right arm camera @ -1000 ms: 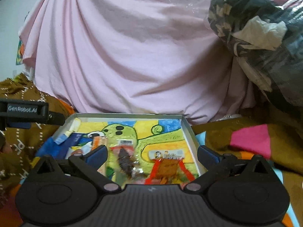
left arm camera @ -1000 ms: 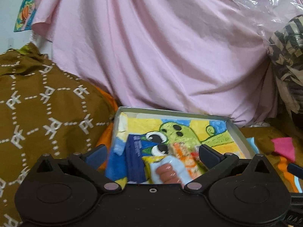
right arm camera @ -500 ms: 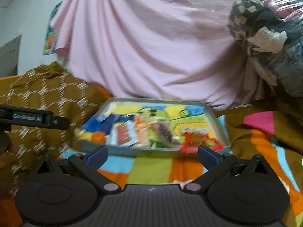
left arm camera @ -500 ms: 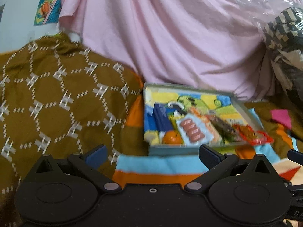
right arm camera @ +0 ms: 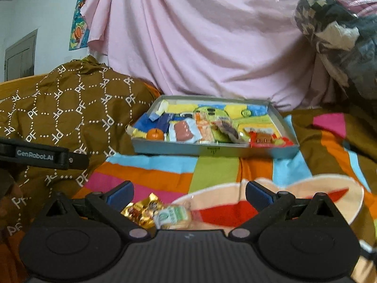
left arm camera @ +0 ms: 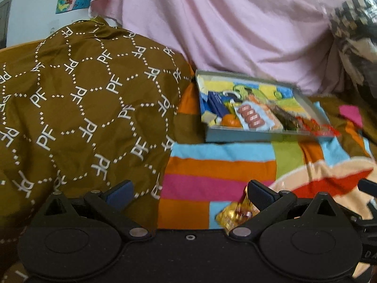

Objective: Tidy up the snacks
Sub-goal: 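Lift both tools away from tray toward the remaining snacks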

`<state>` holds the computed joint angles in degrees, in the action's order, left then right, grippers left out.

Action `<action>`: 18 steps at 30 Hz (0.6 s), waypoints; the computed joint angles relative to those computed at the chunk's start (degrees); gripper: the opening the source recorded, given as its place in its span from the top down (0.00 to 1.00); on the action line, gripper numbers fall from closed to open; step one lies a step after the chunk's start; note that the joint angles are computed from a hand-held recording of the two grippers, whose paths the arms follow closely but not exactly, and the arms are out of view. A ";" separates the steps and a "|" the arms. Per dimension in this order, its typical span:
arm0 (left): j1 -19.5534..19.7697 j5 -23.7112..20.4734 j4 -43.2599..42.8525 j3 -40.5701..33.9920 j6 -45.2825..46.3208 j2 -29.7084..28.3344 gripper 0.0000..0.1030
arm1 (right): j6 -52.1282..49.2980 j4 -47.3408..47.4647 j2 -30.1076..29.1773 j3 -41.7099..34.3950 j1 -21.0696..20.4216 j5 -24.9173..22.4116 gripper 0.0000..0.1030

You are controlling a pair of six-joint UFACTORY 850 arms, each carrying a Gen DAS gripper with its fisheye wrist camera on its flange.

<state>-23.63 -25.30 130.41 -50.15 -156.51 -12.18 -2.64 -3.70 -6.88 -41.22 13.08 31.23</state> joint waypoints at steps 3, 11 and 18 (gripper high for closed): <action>0.09 2.14 -1.63 0.92 5.16 0.43 0.01 | 0.15 1.08 0.36 0.80 0.32 -1.48 0.00; 0.65 4.75 -0.26 1.91 4.35 -0.30 0.01 | 0.81 2.40 0.30 1.78 0.68 -4.27 0.00; 0.80 4.31 3.95 2.60 0.33 -0.60 0.01 | 0.10 3.19 -0.45 1.91 1.50 -6.19 0.00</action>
<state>-22.83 -20.99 134.35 -47.55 -156.18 -12.78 -2.54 -0.51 -7.33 -39.31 14.58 25.04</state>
